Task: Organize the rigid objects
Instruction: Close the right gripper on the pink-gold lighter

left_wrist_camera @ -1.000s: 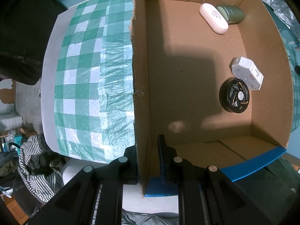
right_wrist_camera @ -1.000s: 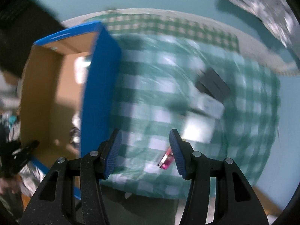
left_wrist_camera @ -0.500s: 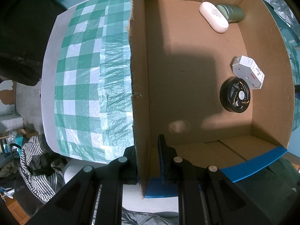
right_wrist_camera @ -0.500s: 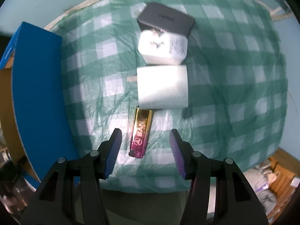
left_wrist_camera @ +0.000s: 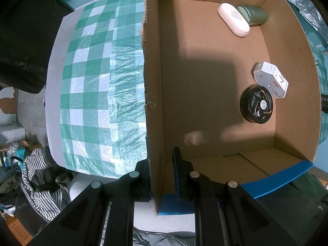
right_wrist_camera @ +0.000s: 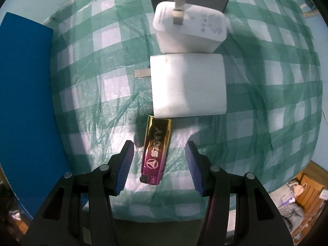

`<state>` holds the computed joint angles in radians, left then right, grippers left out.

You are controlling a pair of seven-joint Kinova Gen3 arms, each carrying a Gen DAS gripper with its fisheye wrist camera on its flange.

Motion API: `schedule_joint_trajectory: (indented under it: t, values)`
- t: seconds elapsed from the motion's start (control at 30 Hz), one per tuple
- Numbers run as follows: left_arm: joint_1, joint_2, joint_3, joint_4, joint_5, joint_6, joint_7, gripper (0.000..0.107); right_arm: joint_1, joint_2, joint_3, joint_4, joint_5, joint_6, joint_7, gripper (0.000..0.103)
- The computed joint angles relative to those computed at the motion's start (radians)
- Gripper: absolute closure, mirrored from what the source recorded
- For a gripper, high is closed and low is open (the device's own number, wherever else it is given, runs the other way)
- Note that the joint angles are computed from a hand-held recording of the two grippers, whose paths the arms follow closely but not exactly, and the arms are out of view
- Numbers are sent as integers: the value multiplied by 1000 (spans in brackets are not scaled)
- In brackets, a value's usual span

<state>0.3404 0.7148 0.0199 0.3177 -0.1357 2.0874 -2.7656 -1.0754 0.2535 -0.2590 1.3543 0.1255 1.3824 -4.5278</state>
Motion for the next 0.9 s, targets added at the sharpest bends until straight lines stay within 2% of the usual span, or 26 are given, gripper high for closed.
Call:
schedule_joint_trajectory:
  t: [0.03,0.17,0.27,0.4,0.47,0.9]
  values:
    - [0,1,0,-1,0,1,-1,92,9,-2,1,4,-8,0,11,51]
    - [0,2,-1,-2,0,2,0,92,43,20,-2,-30,-54,38,60,69]
    - [1,3,-1,-4,-1,2,0,92,35,31,12,-45,-67,53,60,80]
    - [1,4,-1,-5,-1,3,-1,92,13,13,18,-19,-34,14,53,81]
    - [0,6,-1,-7,0,5,-1,92,16,20,9,-35,-17,18,87,81]
    - [1,-7,2,28,-6,-18,0,92,8,81,39,-218,2,172,340,81]
